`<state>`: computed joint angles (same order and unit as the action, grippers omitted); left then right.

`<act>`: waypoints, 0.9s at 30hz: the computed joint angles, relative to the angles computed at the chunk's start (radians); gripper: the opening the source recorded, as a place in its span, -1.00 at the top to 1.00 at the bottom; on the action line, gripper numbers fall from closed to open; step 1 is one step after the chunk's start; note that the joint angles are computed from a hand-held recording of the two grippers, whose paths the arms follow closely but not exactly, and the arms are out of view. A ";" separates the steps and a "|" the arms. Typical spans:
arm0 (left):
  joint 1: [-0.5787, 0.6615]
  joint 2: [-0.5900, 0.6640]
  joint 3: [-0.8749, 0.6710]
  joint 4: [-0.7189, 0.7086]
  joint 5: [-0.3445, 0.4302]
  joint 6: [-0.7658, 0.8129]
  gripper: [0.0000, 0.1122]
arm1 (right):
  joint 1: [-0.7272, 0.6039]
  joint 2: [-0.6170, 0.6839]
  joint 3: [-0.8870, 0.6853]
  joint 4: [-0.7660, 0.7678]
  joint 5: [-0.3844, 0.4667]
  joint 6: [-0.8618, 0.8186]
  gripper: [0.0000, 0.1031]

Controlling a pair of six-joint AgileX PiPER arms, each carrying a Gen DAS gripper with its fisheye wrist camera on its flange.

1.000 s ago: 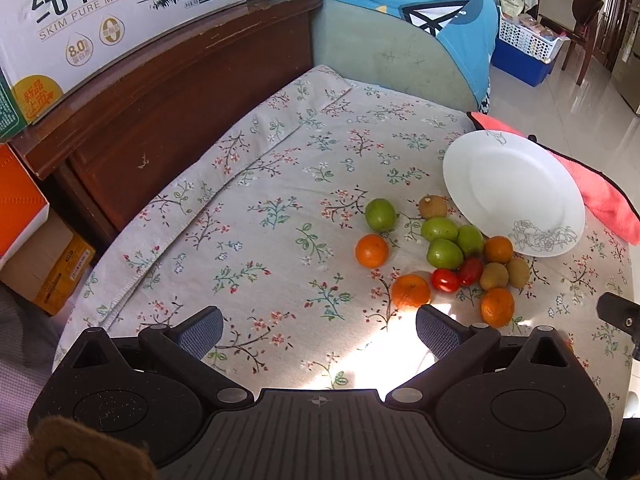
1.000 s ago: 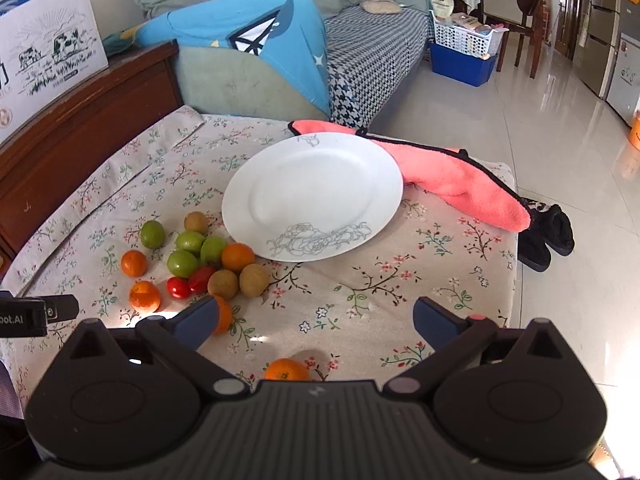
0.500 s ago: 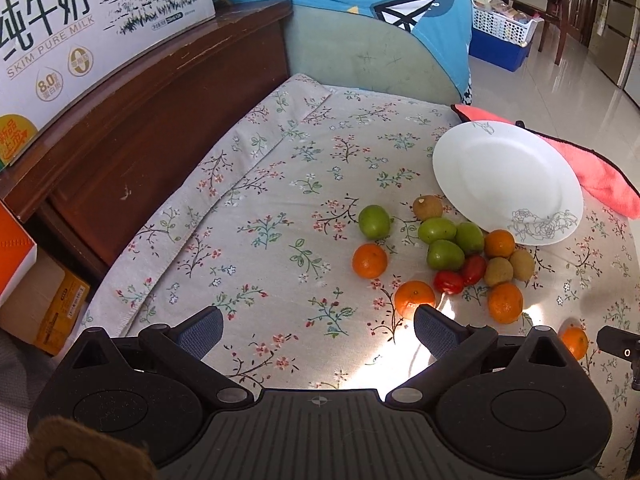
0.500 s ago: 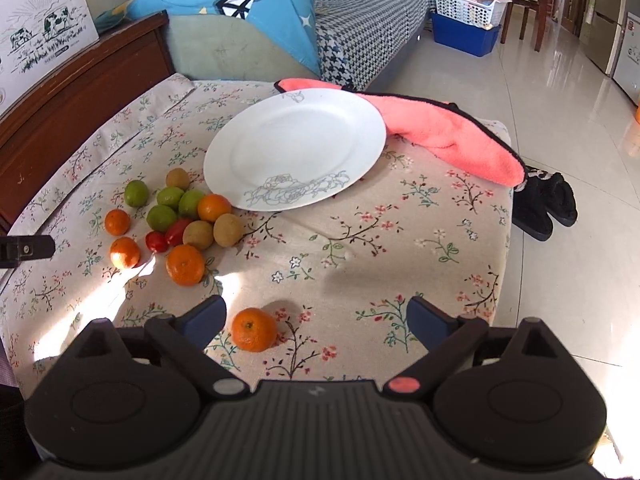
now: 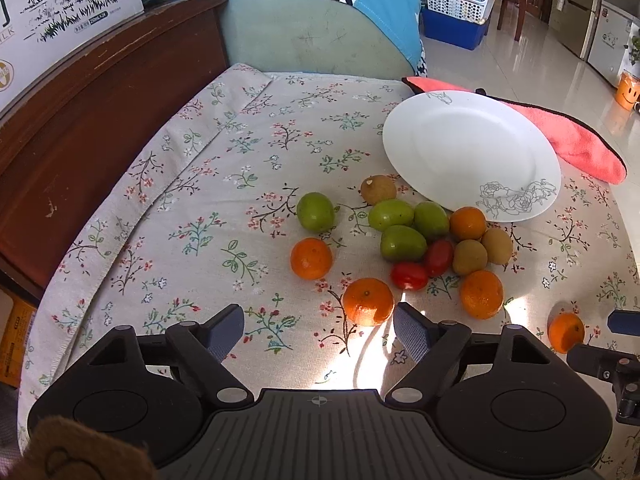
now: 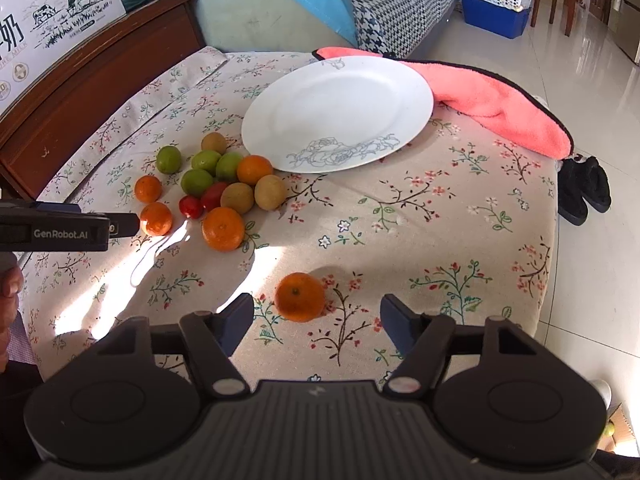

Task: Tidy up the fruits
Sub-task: 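Close the right gripper on a mandarin while the left gripper grasps another mandarin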

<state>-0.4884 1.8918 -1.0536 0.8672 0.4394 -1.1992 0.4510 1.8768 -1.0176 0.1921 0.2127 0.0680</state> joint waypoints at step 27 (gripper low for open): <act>0.020 0.113 -0.055 -0.001 -0.107 0.019 0.47 | 0.028 0.073 -0.043 0.060 -0.012 -0.036 0.44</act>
<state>-0.4684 2.0046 -1.1081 0.8659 0.3326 -1.1806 0.4791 1.9497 -1.0605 0.2525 0.2007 0.0321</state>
